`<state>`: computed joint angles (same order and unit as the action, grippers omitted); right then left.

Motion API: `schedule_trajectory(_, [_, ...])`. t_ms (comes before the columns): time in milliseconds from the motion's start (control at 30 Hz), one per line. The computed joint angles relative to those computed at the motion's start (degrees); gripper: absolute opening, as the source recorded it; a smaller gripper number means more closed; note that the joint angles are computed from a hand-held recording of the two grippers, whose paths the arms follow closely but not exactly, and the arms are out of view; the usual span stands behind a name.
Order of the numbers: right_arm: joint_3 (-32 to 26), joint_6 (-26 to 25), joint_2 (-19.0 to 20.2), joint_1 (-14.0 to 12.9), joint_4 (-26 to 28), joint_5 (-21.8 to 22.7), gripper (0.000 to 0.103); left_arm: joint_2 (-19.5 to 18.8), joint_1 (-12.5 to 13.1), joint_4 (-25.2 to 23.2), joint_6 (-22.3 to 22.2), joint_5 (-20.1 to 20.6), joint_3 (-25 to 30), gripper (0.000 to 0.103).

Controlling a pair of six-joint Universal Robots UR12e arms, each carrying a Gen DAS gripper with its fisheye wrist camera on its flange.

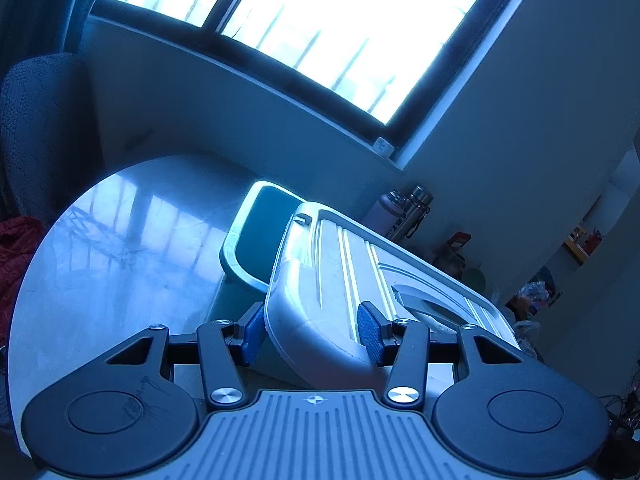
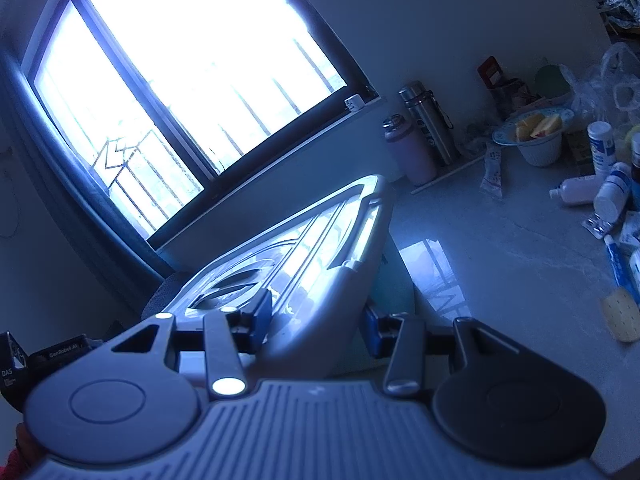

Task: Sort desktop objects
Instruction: 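Lower the tilted white lid with both grippers onto the blue bin's rim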

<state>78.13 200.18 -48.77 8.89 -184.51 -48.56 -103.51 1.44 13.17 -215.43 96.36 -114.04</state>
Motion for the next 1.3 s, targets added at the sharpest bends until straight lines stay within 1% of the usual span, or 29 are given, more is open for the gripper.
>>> schedule_trajectory(300, [-5.39, 0.36, 2.96, 1.21, 2.51, 0.00, 0.046, -1.31, 1.95, -1.18, 1.19, -0.42, 2.47, 0.050])
schedule_trajectory(467, [-8.57, 0.39, 4.62, 1.27, 4.44, 0.95, 0.046, -2.30, 1.87, -2.56, 0.99, 1.18, 4.64, 0.050])
schedule_trajectory(533, [-10.29, 0.00, 5.41, 1.22, 5.84, 1.61, 0.046, -2.71, 1.73, -3.61, 0.23, 1.82, 5.57, 0.050])
schedule_trajectory(600, [-11.08, -0.05, 5.81, 1.16, 6.76, 1.94, 0.046, -3.04, 1.56, -4.85, -0.53, 2.48, 6.49, 0.050])
schedule_trajectory(767, [-12.93, -0.02, 6.77, 1.03, 8.98, 2.74, 0.046, -3.84, 1.40, -6.31, -0.44, 3.75, 8.05, 0.050])
schedule_trajectory(933, [-14.85, -0.04, 7.90, 1.22, 9.87, 3.22, 0.046, -4.42, 1.30, -6.53, -0.89, 4.84, 8.75, 0.050])
schedule_trajectory(1300, [-19.73, -0.05, 10.67, 1.95, 12.59, 4.34, 0.047, -6.09, 1.70, -6.50, -0.41, 7.21, 10.77, 0.050])
